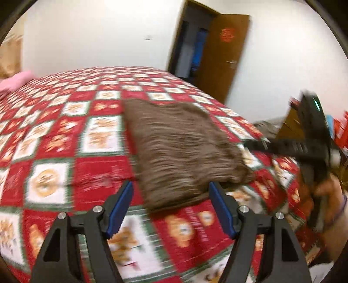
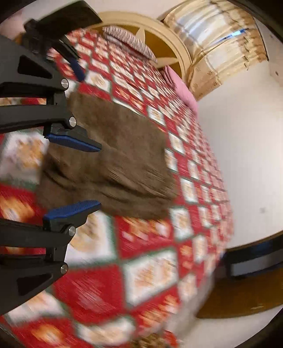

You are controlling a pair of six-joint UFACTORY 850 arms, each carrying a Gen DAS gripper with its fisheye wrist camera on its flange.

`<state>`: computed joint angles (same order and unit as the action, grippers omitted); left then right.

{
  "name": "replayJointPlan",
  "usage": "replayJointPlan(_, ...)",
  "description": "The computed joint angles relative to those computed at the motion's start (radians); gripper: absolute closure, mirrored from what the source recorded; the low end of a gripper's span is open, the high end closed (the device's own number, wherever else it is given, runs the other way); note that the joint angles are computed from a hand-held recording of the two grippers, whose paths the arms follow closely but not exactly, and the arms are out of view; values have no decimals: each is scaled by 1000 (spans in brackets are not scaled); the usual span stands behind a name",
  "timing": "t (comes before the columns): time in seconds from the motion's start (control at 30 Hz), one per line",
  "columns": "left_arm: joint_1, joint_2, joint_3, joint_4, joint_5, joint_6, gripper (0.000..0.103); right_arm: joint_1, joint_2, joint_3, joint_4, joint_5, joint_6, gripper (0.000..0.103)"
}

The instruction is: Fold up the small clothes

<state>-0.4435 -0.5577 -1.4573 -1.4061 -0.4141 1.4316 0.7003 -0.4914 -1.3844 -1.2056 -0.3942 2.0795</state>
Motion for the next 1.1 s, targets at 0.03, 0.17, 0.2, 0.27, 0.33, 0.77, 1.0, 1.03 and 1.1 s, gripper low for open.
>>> replayJointPlan(0.03,5,4,5,2,18,-25,29,4,-18,-13,22,3,-11,55)
replayJointPlan(0.17,21,33,50,-20,42,-48,29,6,-97,-76,167,6,-114,55)
replayJointPlan(0.2,27,35,54,-12,43,-55,29,13,-114,-91,142,-21,-86,55)
replayJointPlan(0.27,28,31,49,9,54,-78,29,20,-126,-106,137,-56,-79,60)
replayJointPlan(0.33,28,24,38,42,64,-109,29,26,-151,-159,262,-109,-223,95)
replayJointPlan(0.77,38,-117,-207,343,50,-449,29,7,-34,-26,330,-108,-364,93)
replayJointPlan(1.0,35,-278,-468,550,-16,-736,29,4,-50,-128,103,-245,-211,37)
replayJointPlan(1.03,25,-302,-510,611,-22,-797,29,-8,-66,-158,115,-235,-259,37)
replayJointPlan(1.1,2,-350,-588,764,-8,-941,29,-38,-129,-251,153,-222,-366,37)
